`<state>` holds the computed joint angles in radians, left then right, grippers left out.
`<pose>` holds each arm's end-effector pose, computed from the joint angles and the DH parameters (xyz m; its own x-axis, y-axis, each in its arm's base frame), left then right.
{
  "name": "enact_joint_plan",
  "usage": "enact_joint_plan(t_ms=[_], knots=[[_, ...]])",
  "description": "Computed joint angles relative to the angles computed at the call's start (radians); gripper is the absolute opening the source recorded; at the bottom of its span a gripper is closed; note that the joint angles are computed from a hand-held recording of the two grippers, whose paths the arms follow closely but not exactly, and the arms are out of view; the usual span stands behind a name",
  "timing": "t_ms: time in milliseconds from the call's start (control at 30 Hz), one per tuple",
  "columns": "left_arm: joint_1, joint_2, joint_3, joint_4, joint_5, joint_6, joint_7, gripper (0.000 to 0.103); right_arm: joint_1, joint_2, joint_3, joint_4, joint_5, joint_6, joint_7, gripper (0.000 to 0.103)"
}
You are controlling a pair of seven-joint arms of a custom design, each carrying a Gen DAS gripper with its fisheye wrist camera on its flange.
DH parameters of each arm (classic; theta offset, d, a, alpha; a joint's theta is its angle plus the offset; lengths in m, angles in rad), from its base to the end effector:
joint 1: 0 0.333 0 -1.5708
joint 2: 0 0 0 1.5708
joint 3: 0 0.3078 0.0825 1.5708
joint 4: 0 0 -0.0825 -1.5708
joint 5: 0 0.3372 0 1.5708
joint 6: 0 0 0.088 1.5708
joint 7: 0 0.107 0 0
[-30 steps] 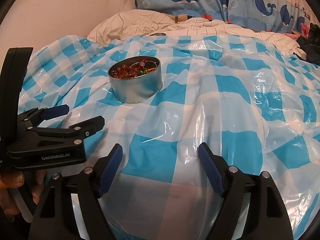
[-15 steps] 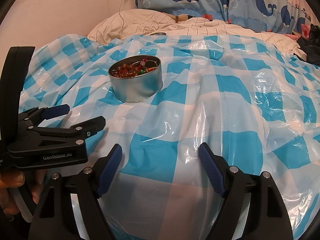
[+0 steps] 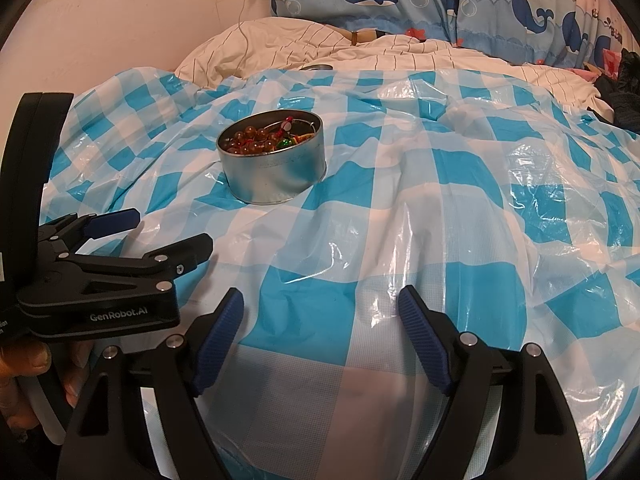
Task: Organize jewelry
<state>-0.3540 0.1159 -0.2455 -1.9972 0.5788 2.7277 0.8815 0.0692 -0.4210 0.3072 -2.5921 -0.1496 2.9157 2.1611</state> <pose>0.4693 -0.3393 0.4864 -0.3348 -0.9411 -0.0481 -0.7109 0.2857 -0.6426 0.3787 0.1702 0.4959 -0.0007 -0.9886 -0.1505 -0.7437 0.1012 -0.6608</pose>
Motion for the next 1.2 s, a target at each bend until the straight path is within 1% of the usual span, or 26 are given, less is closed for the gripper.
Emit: enact_joint_plan(t_ms=[1200], knots=[[-0.005,0.013,0.001,0.003,0.003,-0.005,-0.007,0.096,0.001,0.002,0.000,0.005,-0.011,-0.006,0.010,0.078]])
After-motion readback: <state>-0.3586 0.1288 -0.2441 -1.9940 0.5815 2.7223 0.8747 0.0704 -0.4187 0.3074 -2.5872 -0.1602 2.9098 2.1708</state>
